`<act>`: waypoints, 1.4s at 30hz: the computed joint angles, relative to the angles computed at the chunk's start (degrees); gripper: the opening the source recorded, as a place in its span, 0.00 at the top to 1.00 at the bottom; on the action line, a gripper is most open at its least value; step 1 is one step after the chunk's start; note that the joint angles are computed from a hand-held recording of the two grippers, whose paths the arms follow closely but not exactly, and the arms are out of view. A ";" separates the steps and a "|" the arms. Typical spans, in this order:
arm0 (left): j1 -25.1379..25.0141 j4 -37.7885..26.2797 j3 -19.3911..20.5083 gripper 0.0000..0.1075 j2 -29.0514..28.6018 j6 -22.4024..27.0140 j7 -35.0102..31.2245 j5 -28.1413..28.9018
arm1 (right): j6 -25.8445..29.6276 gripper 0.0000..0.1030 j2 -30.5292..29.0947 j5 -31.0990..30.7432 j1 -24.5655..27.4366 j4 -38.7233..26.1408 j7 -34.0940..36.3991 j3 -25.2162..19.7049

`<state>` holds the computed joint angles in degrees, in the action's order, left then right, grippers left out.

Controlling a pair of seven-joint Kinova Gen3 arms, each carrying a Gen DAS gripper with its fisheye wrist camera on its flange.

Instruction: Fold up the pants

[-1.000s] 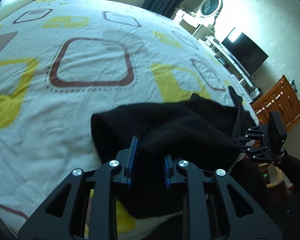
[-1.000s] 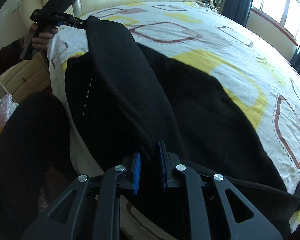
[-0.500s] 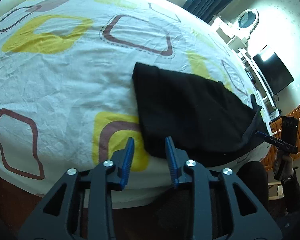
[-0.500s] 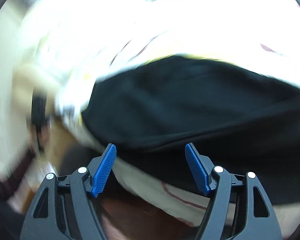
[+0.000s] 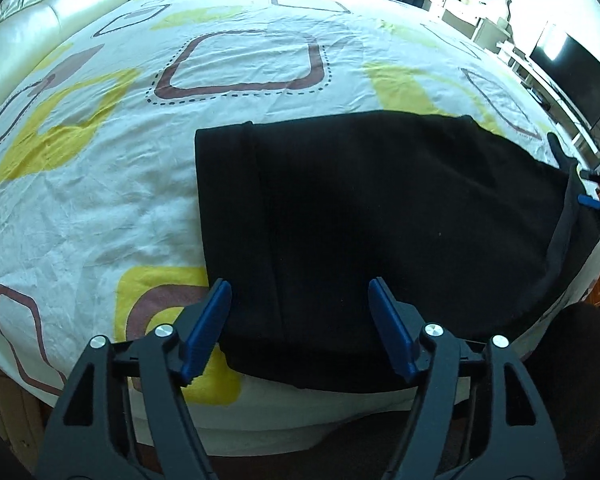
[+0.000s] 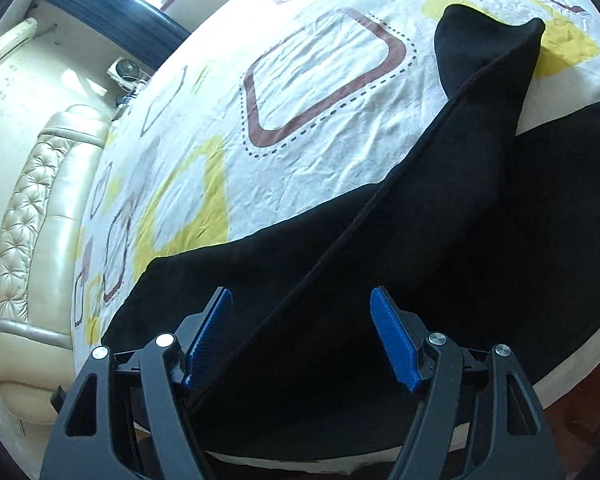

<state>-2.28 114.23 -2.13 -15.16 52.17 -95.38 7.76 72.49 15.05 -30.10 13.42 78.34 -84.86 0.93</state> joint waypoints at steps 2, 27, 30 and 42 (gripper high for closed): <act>0.00 0.85 0.64 0.28 -0.40 -1.05 0.55 -0.74 | 3.63 0.31 3.30 3.86 -1.89 -4.52 -4.21 0.02; -0.89 0.31 -0.59 0.17 1.19 -1.70 1.12 3.88 | 4.30 0.70 -6.60 -17.34 26.38 16.72 12.49 6.01; -1.21 -0.46 0.64 0.17 1.78 -1.26 4.30 2.30 | 0.55 0.69 -4.47 -15.65 22.35 8.76 17.98 13.17; 1.12 -5.60 10.32 0.16 4.83 4.46 30.06 -15.41 | 2.72 0.37 12.90 1.08 25.58 -16.51 22.63 6.02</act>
